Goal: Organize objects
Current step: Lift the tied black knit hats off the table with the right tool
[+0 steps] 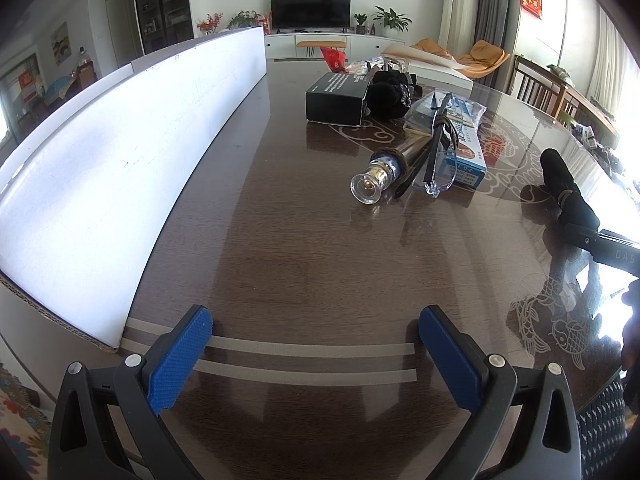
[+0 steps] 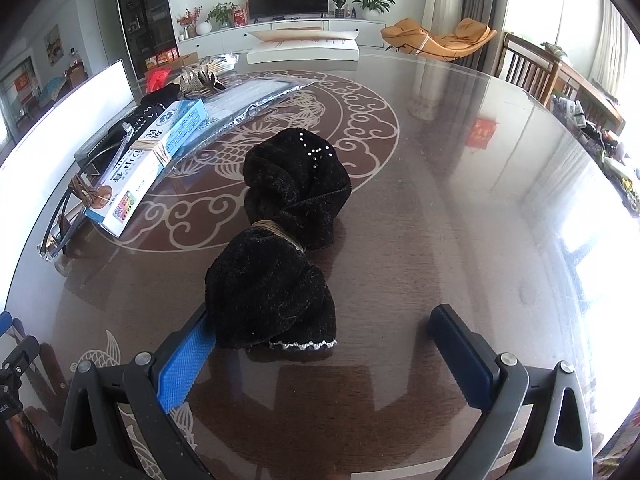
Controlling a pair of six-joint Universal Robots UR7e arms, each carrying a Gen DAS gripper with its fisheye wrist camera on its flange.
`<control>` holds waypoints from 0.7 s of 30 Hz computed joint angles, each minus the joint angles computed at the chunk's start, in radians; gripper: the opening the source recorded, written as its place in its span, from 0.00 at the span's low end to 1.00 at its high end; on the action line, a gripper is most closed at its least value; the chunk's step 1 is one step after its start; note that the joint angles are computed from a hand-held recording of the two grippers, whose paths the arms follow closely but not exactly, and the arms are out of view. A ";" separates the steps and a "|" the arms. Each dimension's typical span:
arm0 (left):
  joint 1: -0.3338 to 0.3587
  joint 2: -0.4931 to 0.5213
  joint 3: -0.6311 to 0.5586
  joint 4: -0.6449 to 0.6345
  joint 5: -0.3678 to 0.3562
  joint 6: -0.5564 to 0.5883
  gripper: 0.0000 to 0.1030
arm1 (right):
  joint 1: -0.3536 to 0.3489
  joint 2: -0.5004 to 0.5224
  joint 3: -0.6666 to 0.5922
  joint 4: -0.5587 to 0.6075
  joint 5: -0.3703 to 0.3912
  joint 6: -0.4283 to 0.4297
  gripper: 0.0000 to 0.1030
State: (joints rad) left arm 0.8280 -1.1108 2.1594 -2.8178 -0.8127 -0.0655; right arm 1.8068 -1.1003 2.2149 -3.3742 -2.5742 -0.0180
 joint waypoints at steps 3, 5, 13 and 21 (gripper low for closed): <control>-0.001 0.000 0.002 -0.003 0.002 -0.002 1.00 | 0.002 0.003 0.000 -0.011 -0.003 -0.003 1.00; -0.002 -0.001 0.003 -0.004 0.005 -0.005 1.00 | 0.002 0.006 0.000 -0.018 -0.005 -0.005 1.00; -0.005 0.003 0.004 -0.004 0.014 -0.020 1.00 | 0.001 0.010 0.003 -0.037 -0.005 -0.013 1.00; -0.006 0.005 0.004 -0.008 0.017 -0.023 1.00 | 0.001 0.012 0.003 -0.038 -0.006 -0.012 1.00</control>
State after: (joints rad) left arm 0.8219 -1.1061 2.1636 -2.8259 -0.7961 -0.0883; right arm 1.8079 -1.0888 2.2184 -3.4123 -2.5799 -0.0304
